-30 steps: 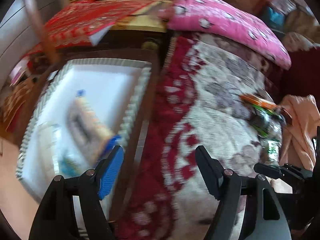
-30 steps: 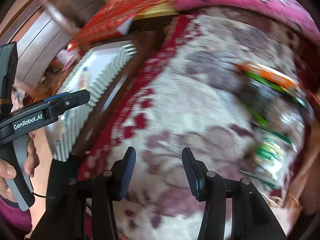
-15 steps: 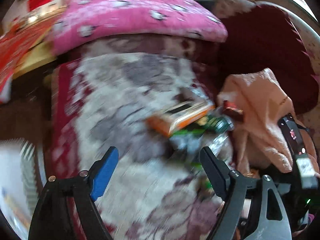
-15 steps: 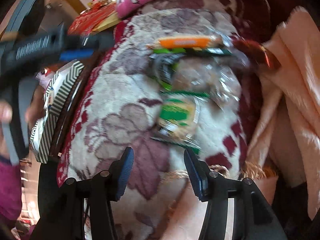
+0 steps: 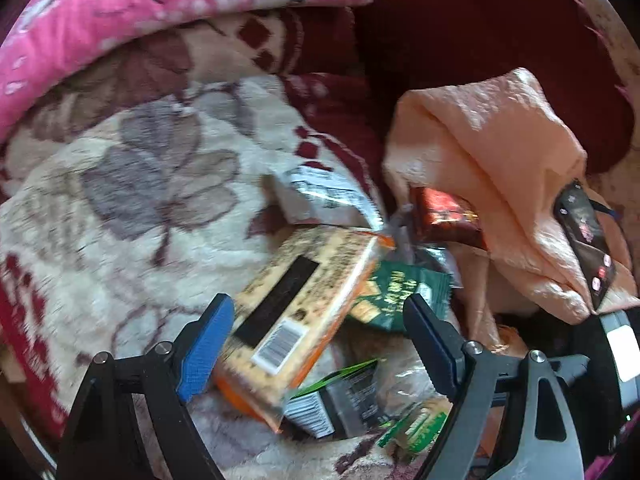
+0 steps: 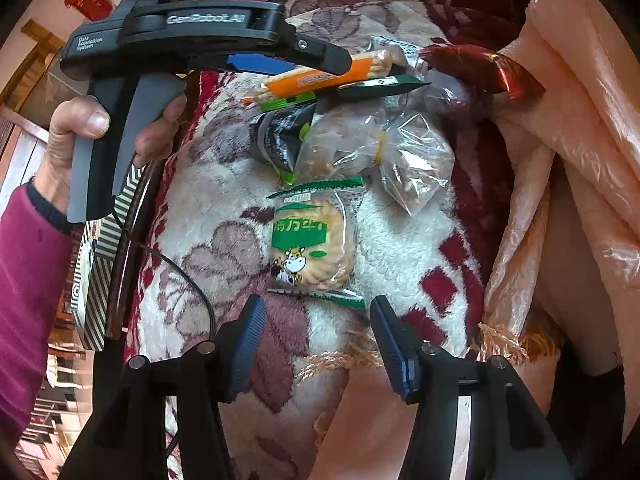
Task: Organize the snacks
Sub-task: 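Move the left tool back to the snack pile and grasp the tan cracker pack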
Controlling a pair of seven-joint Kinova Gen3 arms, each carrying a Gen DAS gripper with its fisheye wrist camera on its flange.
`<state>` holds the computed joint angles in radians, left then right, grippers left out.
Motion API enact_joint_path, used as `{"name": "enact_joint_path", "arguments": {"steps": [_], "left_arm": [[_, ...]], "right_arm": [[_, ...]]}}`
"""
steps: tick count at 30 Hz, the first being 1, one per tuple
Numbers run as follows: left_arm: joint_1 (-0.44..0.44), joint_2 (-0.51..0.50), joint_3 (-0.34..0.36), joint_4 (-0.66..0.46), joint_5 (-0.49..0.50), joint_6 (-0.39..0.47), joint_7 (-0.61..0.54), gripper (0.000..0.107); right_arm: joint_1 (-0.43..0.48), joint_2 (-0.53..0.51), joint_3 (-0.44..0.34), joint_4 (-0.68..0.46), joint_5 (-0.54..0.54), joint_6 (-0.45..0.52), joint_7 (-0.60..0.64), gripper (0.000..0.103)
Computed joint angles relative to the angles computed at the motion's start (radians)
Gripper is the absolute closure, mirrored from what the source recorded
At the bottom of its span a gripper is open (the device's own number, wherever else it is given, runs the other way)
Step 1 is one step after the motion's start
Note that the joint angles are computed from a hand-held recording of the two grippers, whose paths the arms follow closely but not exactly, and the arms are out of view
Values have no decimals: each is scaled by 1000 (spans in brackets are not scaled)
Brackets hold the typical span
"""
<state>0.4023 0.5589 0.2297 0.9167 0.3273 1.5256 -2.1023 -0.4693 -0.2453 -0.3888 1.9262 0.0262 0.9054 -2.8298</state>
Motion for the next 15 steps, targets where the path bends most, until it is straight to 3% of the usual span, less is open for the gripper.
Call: {"name": "enact_joint_path", "arguments": {"steps": [4,7,13,14,15], "left_arm": [[27,39,-8,-39,-26,6,13,17],[49,91,-13,-102,-48,58,42,16],[39,96,-10,-73,-20,16,74,13],[37,83,-10,-51,-23,-2,67,18],[28,62,-9,-28,-22,-10,51,36]], "right_arm": [[3,-2,0,4,1,-11,-4,44],[6,-6,1,12,-2,-21,-12,44],[12,-15,1,13,-3,-16,-19,44],[14,-15,-1,11,-1,-14,-20,44],[15,-16,-3,9,1,-13,-21,44]]}}
